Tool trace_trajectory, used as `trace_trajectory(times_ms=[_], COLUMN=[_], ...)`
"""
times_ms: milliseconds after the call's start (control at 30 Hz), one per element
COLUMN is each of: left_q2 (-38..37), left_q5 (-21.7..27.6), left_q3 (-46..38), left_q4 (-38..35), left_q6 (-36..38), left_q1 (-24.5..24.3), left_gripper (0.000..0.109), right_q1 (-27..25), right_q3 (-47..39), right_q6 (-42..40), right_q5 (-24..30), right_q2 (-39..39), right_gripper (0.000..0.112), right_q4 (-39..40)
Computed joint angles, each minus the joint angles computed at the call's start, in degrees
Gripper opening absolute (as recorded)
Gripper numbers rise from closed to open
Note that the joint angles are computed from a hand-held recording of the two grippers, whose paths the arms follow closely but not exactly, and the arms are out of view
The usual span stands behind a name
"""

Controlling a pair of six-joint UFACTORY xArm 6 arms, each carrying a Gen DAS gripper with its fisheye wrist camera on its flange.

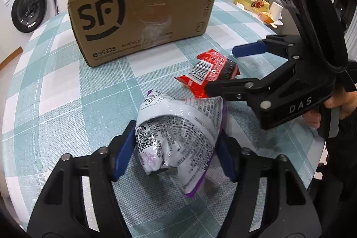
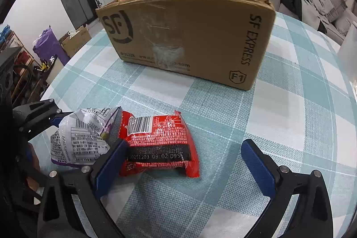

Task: Organize snacks
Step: 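Grasp the white-purple chip bag with the left gripper while the right gripper grasps the red noodle pack, then lift both packs and carry them over the box with both grippers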

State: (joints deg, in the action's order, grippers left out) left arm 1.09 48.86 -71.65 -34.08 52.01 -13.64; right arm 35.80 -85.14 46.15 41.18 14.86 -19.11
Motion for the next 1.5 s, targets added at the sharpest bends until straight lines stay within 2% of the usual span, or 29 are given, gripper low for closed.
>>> trace_trajectory(times_ms=[100, 200, 400, 600, 667, 867, 1267, 1500], left_q2=[0.66, 0.89, 1.44, 1.54, 1.39, 1.16, -0.08, -0.69], left_q5=[0.4, -0.26, -0.3, -1.07, -1.22, -1.85, -3.07, -3.54], left_q3=[-0.93, -1.14, -2.25, -2.46, -2.29, -2.26, -1.9, -1.99], left_q4=[-0.56, -0.92, -3.15, -3.86, -4.32, -5.49, -8.62, -9.87], left_q6=[-0.5, -0.81, -0.69, -0.68, -0.56, -0.53, 0.03, -0.6], left_q1=[0.24, 0.49, 1.34, 1.66, 1.94, 2.37, 3.29, 3.83], left_gripper=[0.055, 0.048, 0.043, 0.042, 0.042, 0.042, 0.042, 0.042], right_q1=[-0.36, -0.27, 0.13, 0.37, 0.44, 0.45, 0.1, 0.05], right_q3=[0.88, 1.29, 1.1, 1.0, 1.41, 2.05, 4.54, 6.33], right_q6=[-0.67, -1.93, -3.13, -4.55, -5.28, -5.89, -4.6, 0.36], right_q5=[-1.36, -2.23, -2.97, -4.06, -4.84, -6.33, -7.98, -10.24], right_q2=[-0.45, -0.77, -0.67, -0.37, -0.57, -0.85, -3.67, -6.49], right_gripper=[0.099, 0.091, 0.081, 0.071, 0.063, 0.05, 0.047, 0.047], right_q4=[1.21, 2.0, 2.5, 3.53, 4.09, 4.24, 2.21, -2.99])
